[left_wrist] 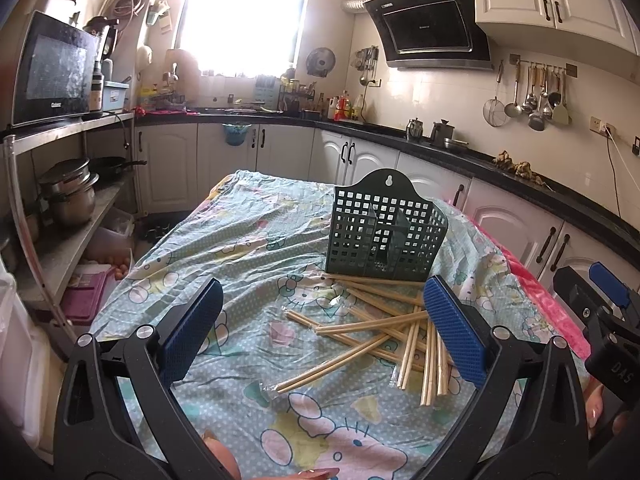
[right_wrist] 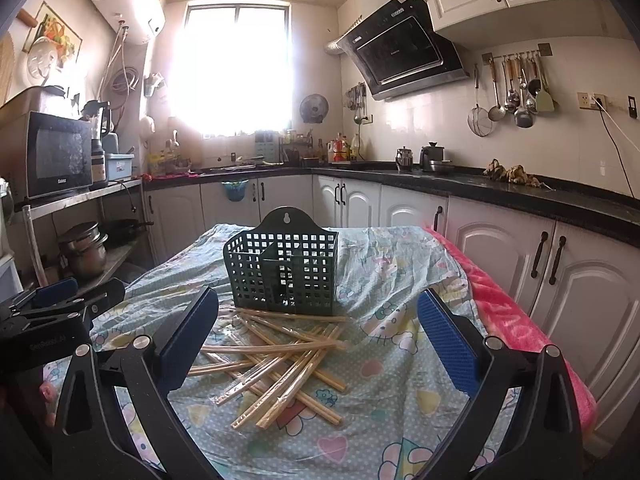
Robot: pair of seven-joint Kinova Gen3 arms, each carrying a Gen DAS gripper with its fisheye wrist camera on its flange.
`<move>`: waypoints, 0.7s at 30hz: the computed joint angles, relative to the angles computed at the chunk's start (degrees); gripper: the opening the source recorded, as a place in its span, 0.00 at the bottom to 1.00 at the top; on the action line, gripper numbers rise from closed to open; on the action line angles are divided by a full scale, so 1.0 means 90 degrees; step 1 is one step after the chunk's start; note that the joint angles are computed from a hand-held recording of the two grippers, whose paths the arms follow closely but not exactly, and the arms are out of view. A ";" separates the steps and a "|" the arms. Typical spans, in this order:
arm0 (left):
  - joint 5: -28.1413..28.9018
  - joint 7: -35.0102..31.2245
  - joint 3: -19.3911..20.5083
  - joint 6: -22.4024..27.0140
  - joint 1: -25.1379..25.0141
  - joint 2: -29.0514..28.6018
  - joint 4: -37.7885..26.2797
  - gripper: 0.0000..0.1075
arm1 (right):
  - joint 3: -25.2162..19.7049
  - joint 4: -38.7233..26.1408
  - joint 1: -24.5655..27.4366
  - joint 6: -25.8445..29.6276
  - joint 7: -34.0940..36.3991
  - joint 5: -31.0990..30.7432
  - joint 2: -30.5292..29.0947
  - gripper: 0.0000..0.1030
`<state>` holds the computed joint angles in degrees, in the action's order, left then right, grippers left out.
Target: Organize utensils
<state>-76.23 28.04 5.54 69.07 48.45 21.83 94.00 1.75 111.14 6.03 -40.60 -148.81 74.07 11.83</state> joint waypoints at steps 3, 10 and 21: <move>-0.0004 0.0046 0.0007 0.0018 0.0023 0.0019 0.0016 0.86 | 0.0000 0.0017 0.0001 -0.0007 -0.0011 0.0030 -0.0024 0.94; 0.0011 -0.0053 -0.0002 -0.0023 -0.0050 -0.0014 -0.0039 0.86 | -0.0001 0.0012 -0.0003 -0.0006 -0.0009 0.0039 -0.0027 0.94; 0.0008 0.0015 0.0012 0.0013 0.0007 -0.0002 0.0007 0.86 | 0.0007 0.0027 -0.0009 -0.0021 -0.0007 0.0063 -0.0031 0.94</move>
<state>-76.16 28.18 5.65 69.19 48.52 21.81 94.06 1.81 111.38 5.95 -40.79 -148.87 74.63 11.55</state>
